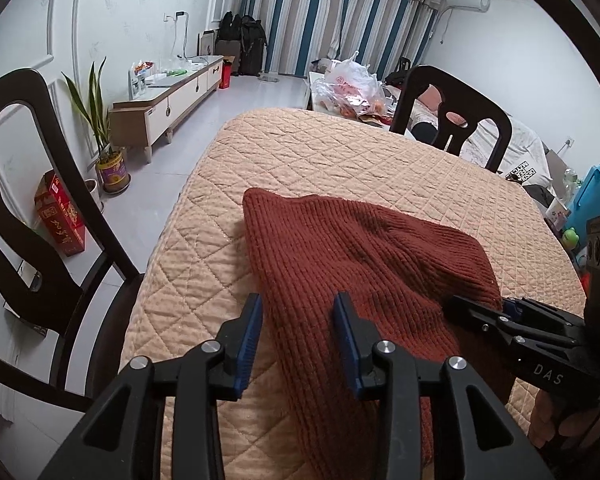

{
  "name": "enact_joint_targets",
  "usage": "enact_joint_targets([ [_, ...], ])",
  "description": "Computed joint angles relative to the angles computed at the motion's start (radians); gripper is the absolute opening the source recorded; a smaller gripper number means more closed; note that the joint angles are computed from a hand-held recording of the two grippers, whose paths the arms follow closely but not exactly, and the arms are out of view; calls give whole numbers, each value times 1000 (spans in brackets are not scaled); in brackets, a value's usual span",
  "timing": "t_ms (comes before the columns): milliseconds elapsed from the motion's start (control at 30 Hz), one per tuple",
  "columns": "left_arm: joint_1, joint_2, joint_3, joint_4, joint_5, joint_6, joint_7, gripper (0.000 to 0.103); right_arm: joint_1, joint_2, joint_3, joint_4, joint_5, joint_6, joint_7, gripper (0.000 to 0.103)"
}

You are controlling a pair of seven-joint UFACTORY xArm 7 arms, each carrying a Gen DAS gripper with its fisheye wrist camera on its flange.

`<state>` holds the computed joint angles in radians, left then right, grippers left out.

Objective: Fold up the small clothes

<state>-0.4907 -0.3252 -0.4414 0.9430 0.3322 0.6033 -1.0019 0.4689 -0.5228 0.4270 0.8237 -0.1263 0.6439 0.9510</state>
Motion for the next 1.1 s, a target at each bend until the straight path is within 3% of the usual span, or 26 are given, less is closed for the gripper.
enact_joint_targets([
  [167,-4,-15,-8,-8,-2,15,-17,52,-13,-5,17,14,-32,34,11,44],
  [600,-17,-80,-67,-14,12,103,-64,77,-30,-64,84,37,-107,130,76,44],
  [767,-17,-107,-119,-7,37,151,-122,81,-22,-117,109,25,-109,153,102,47],
  [867,-19,-130,-151,-14,58,183,-173,82,-8,-149,119,8,-102,156,107,62],
  [1100,-41,-156,-207,-24,69,265,-229,89,14,-205,151,-14,-72,222,126,62],
])
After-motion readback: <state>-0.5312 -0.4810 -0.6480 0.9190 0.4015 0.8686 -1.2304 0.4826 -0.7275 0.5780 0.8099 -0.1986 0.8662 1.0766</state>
